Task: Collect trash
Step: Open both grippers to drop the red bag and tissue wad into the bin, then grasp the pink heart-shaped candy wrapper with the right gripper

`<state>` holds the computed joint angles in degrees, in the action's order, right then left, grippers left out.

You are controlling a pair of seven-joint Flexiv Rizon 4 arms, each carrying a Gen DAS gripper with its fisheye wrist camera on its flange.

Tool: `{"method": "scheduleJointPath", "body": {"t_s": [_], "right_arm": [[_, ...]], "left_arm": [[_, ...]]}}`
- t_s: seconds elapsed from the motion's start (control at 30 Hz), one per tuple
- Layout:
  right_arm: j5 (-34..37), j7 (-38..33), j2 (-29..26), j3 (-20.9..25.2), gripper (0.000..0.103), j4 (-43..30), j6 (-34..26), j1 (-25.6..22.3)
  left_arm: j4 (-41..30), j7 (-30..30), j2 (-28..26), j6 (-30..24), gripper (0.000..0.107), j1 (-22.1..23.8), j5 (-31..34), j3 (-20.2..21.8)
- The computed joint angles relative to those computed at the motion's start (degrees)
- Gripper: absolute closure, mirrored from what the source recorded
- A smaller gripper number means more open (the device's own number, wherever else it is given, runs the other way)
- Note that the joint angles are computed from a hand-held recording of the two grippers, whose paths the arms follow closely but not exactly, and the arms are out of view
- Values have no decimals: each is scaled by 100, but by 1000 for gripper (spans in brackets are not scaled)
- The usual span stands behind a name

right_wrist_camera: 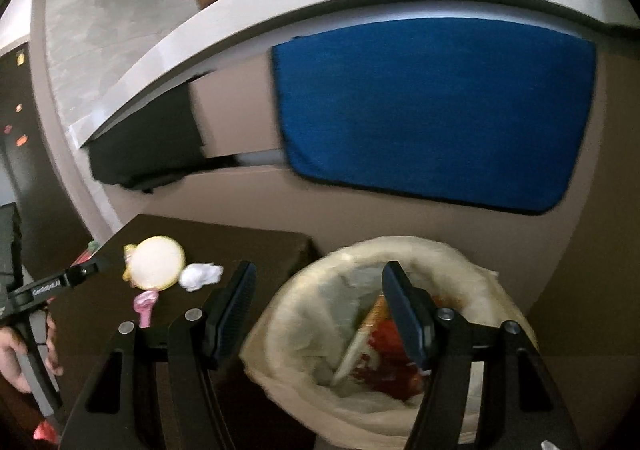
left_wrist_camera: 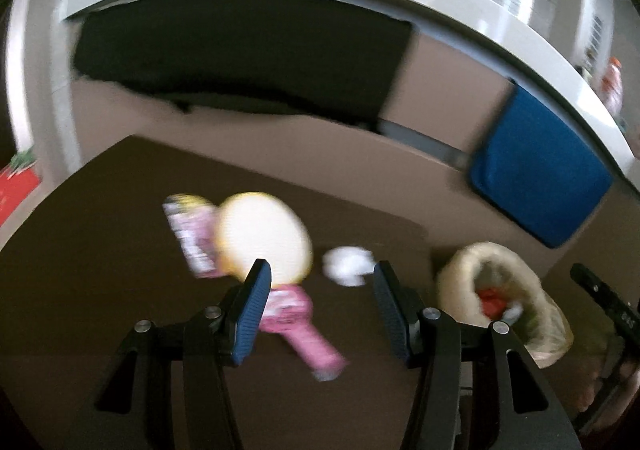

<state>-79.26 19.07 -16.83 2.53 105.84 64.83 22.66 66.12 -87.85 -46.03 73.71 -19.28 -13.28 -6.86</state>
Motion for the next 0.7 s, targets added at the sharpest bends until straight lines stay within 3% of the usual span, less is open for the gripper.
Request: {"method": "scheduleJointPath", "body": {"t_s": [0.23, 0.37, 0.5, 0.7], "right_arm": [[715, -1190, -1064, -57, 41, -1133, 635, 380], [1830, -2764, -1923, 262, 41, -2101, 655, 564], [3049, -4745, -2954, 956, 41, -3509, -66, 656], [4064, -6374, -4134, 1366, 41, -5467, -1179, 918]], "left_arm": [[875, -37, 395, 545, 53, 493, -99, 23], [1135, 170, 484, 677, 53, 745, -107, -18], [1315, 575, 461, 698, 53, 1113, -289, -378], [1475, 1094, 363, 618, 53, 1476, -760, -879]]}}
